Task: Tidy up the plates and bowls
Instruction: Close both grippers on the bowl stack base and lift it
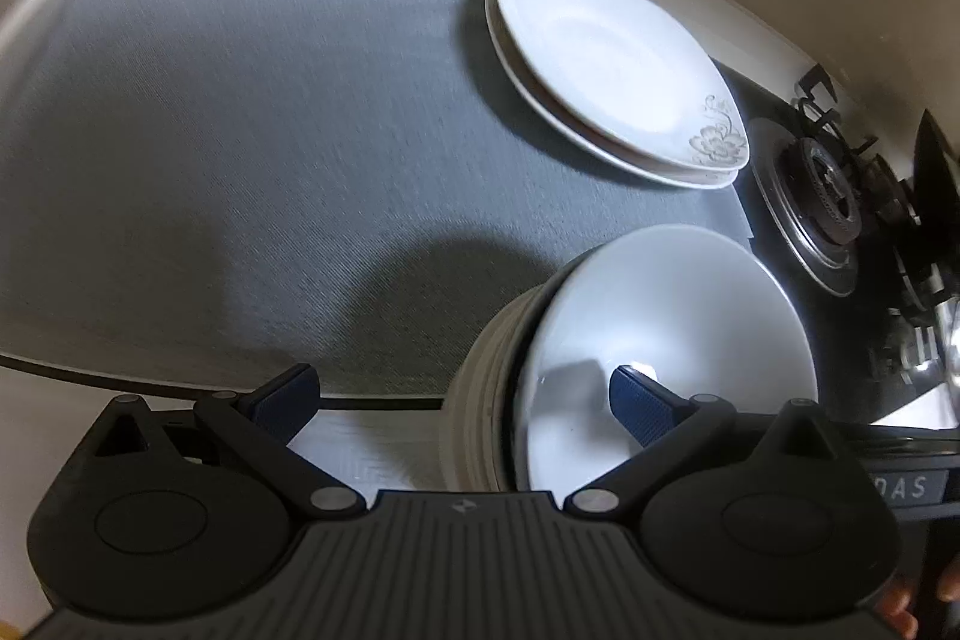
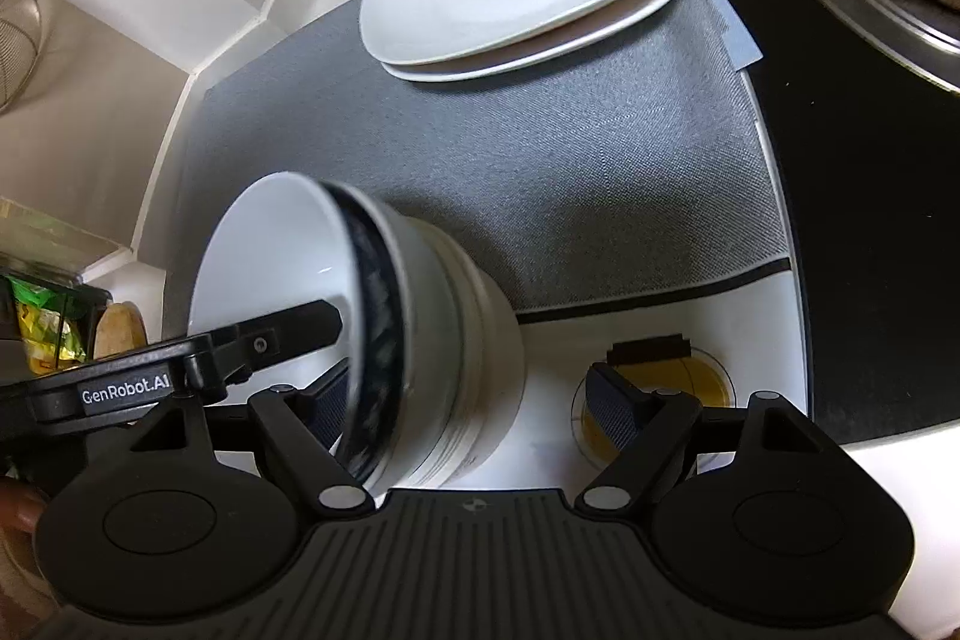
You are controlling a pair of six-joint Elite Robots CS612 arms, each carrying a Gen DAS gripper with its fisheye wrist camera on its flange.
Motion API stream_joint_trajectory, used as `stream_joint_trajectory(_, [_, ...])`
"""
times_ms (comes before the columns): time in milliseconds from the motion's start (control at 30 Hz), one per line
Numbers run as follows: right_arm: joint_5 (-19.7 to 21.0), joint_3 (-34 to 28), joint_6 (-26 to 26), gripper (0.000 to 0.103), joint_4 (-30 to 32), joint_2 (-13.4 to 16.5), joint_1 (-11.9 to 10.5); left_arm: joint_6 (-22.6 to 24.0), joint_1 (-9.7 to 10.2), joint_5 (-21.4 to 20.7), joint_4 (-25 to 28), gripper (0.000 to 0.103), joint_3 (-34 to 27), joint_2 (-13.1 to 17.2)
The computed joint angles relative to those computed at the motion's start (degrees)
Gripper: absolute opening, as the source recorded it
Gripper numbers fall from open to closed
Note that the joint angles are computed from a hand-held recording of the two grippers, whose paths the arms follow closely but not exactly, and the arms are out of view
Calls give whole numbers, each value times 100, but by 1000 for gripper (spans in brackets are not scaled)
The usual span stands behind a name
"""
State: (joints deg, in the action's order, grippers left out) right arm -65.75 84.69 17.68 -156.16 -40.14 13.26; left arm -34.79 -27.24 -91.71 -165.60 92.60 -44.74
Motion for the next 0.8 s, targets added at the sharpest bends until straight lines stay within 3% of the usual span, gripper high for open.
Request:
stream_joint_trajectory(133, [243, -90, 102, 83, 117, 89, -65, -269, 165, -702, -36, 102, -107, 139])
stream_joint_trajectory(433, [579, -131, 80, 90, -55, 178, -125, -110, 197, -820, -85, 102, -168, 191])
stream_joint_trajectory(467, [569, -114, 123, 89, -118, 182, -128, -130, 197, -829, -66, 102, -173, 191])
stream_joint_trajectory(500, [541, -91, 174, 81, -173, 176, -122, -141, 202, -865, -59, 100, -170, 185])
stream_joint_trajectory(533, [546, -69, 162, 64, -191, 167, -123, -215, 233, -1033, -142, 90, -163, 192])
stream_joint_trajectory(567, [790, -55, 238, 62, -181, 182, -155, -492, 306, -1441, -307, 75, -161, 232])
stream_joint_trajectory(600, [893, -44, 430, 63, -86, 176, -175, -701, 347, -1609, -233, 76, -181, 238])
stream_joint_trajectory(700, [803, 8, 274, 63, -158, 142, -145, -677, 300, -1454, -369, 76, -120, 222])
stream_joint_trajectory(800, [843, -15, 299, 63, -97, 146, -153, -769, 333, -1600, -417, 78, -126, 254])
